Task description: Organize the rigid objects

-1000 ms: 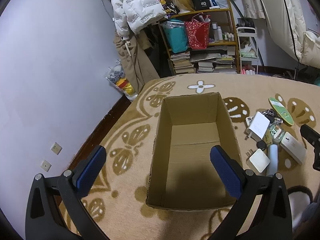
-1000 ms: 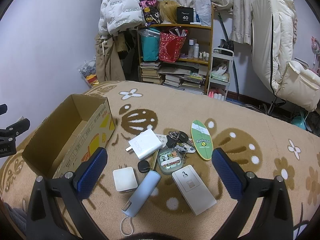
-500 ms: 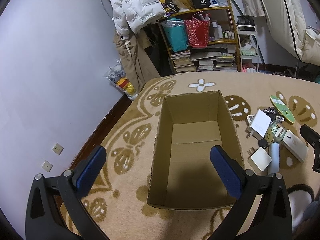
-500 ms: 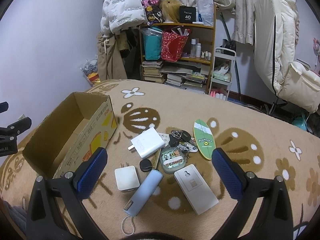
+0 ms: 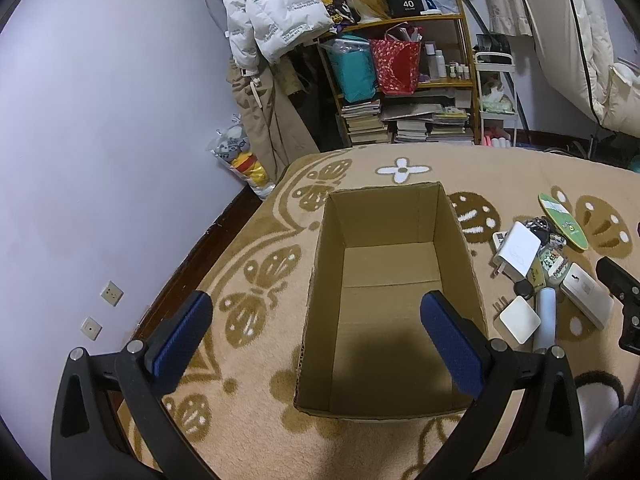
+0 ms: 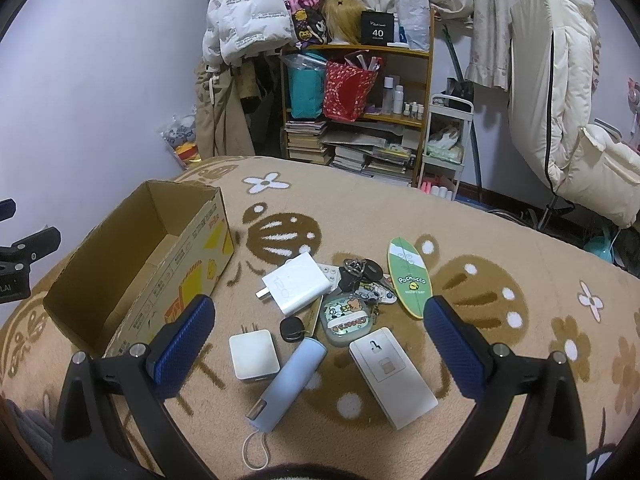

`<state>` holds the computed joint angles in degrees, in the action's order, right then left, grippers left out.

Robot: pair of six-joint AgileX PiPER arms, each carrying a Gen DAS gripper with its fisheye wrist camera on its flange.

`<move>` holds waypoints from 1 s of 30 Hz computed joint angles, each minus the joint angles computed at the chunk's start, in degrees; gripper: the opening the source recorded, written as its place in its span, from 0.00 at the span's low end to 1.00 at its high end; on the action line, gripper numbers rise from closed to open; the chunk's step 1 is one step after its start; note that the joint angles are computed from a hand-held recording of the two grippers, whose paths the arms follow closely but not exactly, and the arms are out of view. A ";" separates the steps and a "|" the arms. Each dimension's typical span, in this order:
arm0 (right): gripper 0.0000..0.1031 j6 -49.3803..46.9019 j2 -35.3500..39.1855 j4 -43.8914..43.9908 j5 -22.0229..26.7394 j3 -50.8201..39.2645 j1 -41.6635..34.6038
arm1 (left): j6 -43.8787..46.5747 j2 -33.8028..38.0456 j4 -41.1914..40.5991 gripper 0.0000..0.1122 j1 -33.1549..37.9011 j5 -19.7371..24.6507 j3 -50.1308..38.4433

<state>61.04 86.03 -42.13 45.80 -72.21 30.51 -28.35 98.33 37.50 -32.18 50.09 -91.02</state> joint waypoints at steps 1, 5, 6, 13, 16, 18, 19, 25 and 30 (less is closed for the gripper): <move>1.00 -0.50 -0.05 0.39 0.09 -0.24 -0.16 | -0.09 0.05 0.13 0.92 -0.06 0.11 -0.04; 1.00 -0.06 0.05 0.10 -0.04 0.05 -0.02 | -0.05 0.29 0.21 0.92 -0.18 0.32 -0.19; 1.00 -0.19 -0.02 0.16 0.00 0.00 -0.06 | 0.12 0.31 0.03 0.92 -0.14 0.33 -0.23; 1.00 -0.22 0.07 0.19 0.08 -0.04 -0.06 | 0.42 0.22 -0.25 0.92 0.01 0.20 0.03; 1.00 -0.27 0.13 0.26 0.08 -0.08 -0.08 | 0.39 0.18 -0.29 0.92 -0.06 0.21 0.26; 1.00 -0.37 0.15 0.32 0.13 -0.14 -0.10 | 0.40 0.19 -0.30 0.92 -0.07 0.25 0.28; 1.00 -0.32 0.17 0.31 0.10 -0.11 -0.10 | 0.33 0.19 -0.26 0.92 -0.12 0.31 0.31; 1.00 -0.77 0.12 0.67 0.67 -0.68 -0.17 | 0.74 0.63 -0.49 0.92 -0.06 0.64 0.00; 1.00 0.13 0.12 0.28 0.17 0.03 -0.18 | 1.33 1.07 -0.85 0.92 0.29 0.83 -0.60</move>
